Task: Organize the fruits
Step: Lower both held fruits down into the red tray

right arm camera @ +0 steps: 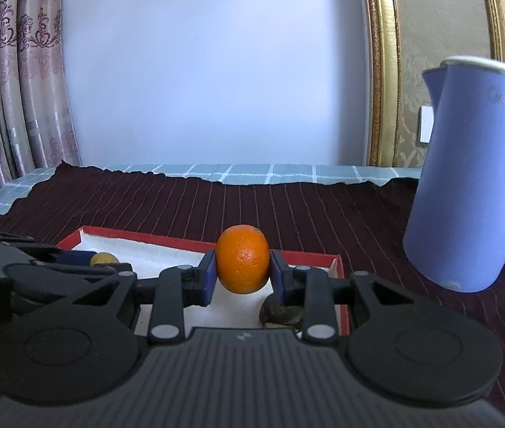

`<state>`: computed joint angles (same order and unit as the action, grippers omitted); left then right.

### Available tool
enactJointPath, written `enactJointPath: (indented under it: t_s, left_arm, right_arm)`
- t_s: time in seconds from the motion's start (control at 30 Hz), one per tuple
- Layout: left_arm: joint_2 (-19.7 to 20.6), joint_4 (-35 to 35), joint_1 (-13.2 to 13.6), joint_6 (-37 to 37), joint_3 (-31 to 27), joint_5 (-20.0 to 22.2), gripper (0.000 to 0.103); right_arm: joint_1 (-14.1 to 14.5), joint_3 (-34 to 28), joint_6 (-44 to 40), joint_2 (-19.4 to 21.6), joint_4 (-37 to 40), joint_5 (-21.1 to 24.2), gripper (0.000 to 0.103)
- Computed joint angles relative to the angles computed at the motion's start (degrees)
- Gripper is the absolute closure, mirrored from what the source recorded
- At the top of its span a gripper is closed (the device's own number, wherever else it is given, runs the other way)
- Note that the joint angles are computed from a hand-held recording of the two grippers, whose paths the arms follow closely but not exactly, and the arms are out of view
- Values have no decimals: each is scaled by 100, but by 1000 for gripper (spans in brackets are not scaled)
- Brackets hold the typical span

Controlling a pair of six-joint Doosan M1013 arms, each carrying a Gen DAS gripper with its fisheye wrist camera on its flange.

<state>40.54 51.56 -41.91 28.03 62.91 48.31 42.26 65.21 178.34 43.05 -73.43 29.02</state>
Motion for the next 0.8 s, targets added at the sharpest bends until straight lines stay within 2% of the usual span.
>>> enactJointPath:
  t_s: [0.1,0.43,0.8]
  left_arm:
    - [-18,-33,6,83,57,-83,73]
    - [-30,122,-25,26,137,-148,73]
    - [0,332,-85,10,149,-85,73]
  right_arm:
    - [-22,-69,-280,53,322,-15,74]
    - [5,-128,-307,127,289,165,74]
    - [-4,-159,-445,153,423,137,73]
